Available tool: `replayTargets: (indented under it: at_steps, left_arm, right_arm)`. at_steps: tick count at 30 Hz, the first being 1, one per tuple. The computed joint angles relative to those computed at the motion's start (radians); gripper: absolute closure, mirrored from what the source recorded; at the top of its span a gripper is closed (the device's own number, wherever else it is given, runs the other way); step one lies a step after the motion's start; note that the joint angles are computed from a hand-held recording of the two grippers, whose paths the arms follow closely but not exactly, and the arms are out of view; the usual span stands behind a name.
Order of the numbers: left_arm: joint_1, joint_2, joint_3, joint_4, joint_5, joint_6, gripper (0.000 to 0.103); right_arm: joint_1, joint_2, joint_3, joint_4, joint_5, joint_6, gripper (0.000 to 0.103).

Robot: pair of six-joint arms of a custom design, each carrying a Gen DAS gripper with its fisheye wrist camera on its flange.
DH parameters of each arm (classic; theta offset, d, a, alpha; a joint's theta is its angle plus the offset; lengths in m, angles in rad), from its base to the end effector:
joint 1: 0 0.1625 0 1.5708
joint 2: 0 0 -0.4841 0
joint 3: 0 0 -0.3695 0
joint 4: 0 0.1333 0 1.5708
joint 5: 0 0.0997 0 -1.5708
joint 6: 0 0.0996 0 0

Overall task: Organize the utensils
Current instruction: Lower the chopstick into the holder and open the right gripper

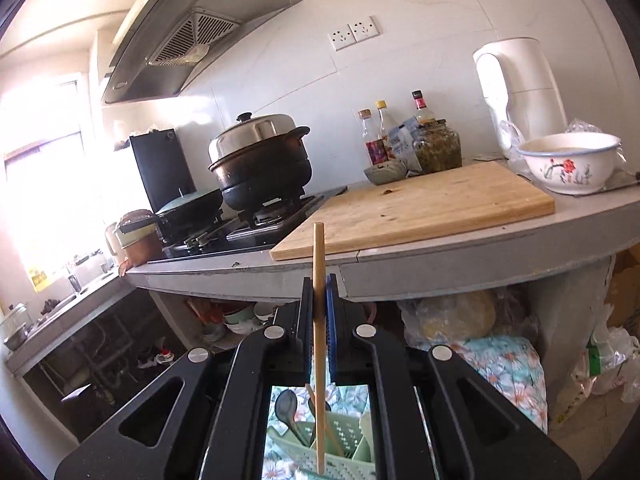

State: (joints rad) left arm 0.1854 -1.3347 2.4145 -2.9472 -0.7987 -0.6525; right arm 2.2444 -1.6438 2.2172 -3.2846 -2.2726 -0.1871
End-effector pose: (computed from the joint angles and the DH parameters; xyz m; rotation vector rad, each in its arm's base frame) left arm -0.3594 -0.2737 0.2682 0.8272 2.6202 -1.1641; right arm 0.2946 -0.2585 0.5037 0.4607 -2.2753 1.6058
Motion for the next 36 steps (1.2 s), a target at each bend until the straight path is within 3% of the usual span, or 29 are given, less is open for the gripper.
replayTargets:
  at_steps: [5, 11, 19, 22, 24, 26, 29, 33, 36]
  left_arm:
    - [-0.06, -0.105, 0.079, 0.166, 0.022, -0.131, 0.037]
    - [-0.101, -0.185, 0.137, 0.303, -0.015, -0.245, 0.033]
    - [-0.108, -0.176, 0.161, 0.303, -0.06, -0.265, 0.03]
    - [-0.112, -0.168, 0.162, 0.293, -0.063, -0.259, 0.03]
    - [-0.115, -0.166, 0.163, 0.286, -0.069, -0.254, 0.03]
    - [-0.12, -0.163, 0.161, 0.286, -0.073, -0.253, 0.03]
    - [-0.123, -0.157, 0.16, 0.282, -0.081, -0.25, 0.029]
    - [-0.129, -0.144, 0.164, 0.263, -0.093, -0.241, 0.029]
    - [-0.129, -0.133, 0.166, 0.249, -0.107, -0.23, 0.029]
  right_arm:
    - [-0.066, 0.111, -0.01, -0.088, 0.02, -0.095, 0.097]
    - [-0.119, 0.182, 0.018, -0.124, 0.0, -0.171, 0.097]
    - [-0.201, 0.155, 0.069, 0.034, 0.065, -0.059, 0.097]
    - [-0.207, 0.147, 0.08, 0.081, 0.05, -0.032, 0.096]
    - [-0.202, 0.143, 0.085, 0.096, 0.026, -0.024, 0.093]
    - [-0.197, 0.131, 0.087, 0.107, 0.015, -0.011, 0.078]
    - [-0.178, 0.111, 0.093, 0.104, -0.003, -0.011, 0.069]
    - [-0.136, 0.055, 0.114, 0.104, -0.028, 0.003, 0.067]
    - [-0.097, -0.03, 0.149, 0.145, -0.013, 0.062, 0.067]
